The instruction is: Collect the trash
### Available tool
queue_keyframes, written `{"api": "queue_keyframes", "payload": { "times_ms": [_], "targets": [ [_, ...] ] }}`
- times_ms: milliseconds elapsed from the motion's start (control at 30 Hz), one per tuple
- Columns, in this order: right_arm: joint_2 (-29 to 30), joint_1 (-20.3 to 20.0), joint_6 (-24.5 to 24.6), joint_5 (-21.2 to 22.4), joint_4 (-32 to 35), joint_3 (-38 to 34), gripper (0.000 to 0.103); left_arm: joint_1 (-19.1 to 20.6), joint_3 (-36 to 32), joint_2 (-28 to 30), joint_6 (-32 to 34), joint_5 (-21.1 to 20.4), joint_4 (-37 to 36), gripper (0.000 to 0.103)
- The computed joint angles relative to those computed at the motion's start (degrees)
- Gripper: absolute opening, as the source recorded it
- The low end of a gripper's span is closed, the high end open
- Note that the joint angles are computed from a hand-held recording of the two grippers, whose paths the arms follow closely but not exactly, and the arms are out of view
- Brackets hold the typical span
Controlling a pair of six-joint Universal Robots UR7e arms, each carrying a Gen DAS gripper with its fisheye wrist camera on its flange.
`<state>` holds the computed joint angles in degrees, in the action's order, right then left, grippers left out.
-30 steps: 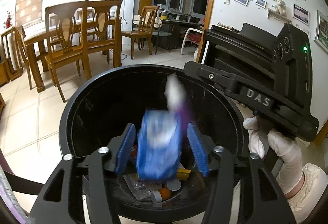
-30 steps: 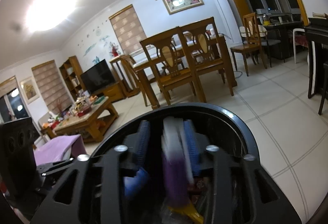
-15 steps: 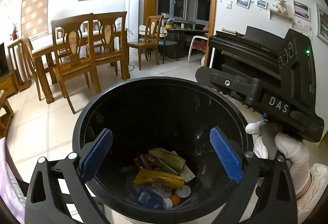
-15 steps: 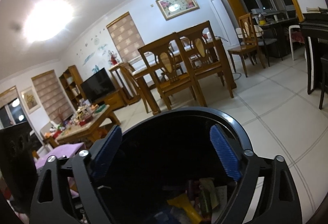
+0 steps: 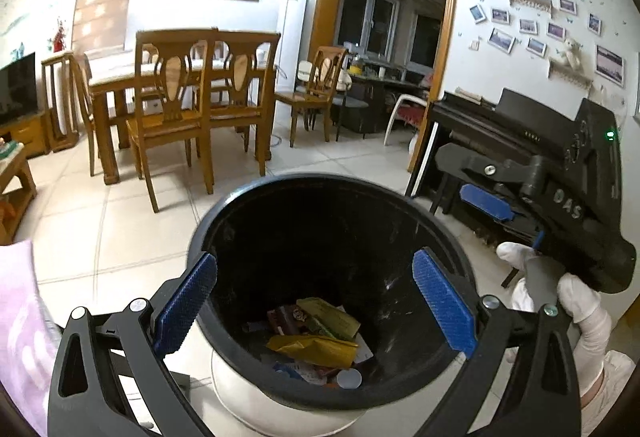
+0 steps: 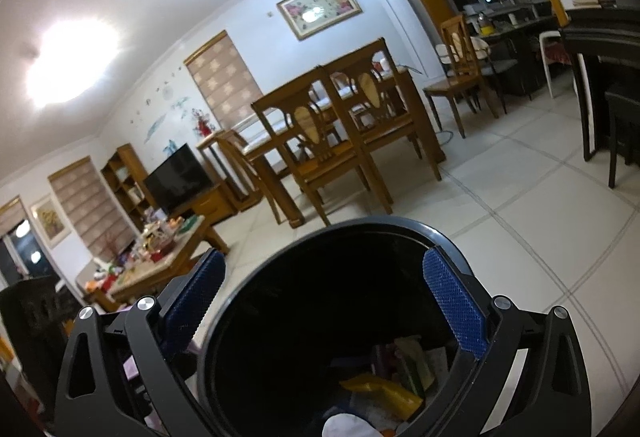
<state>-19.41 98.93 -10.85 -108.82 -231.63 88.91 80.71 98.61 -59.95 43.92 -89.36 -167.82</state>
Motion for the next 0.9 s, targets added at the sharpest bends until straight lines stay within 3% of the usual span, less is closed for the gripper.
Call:
{"api": "queue_keyframes", "payload": {
  "times_ms": [267, 433, 633, 900],
  "targets": [
    [0.28, 4.18, -0.58, -0.65, 0.94, -1.25, 0.098, 0.35, 4.15, -6.23, 1.57, -1.45, -1.73, 0.098],
    [2.46, 7.21, -1.05, 0.16, 4.90, -5.18, 0.098, 1.47, 5.28, -10.52, 0.76, -0.80, -4.46, 0.098],
    [8.20, 11.37, -1.07, 2.78, 14.67, -14.55, 0.098, 4.38, 5.91, -15.18, 0.77, 3.24, -8.71, 0.098],
    [20.34, 17.65, -2.97, 4.86, 28.83, -34.00, 0.098, 10.72, 3.41, -18.26, -3.65, 9.62, -14.43, 0.098]
  ]
}}
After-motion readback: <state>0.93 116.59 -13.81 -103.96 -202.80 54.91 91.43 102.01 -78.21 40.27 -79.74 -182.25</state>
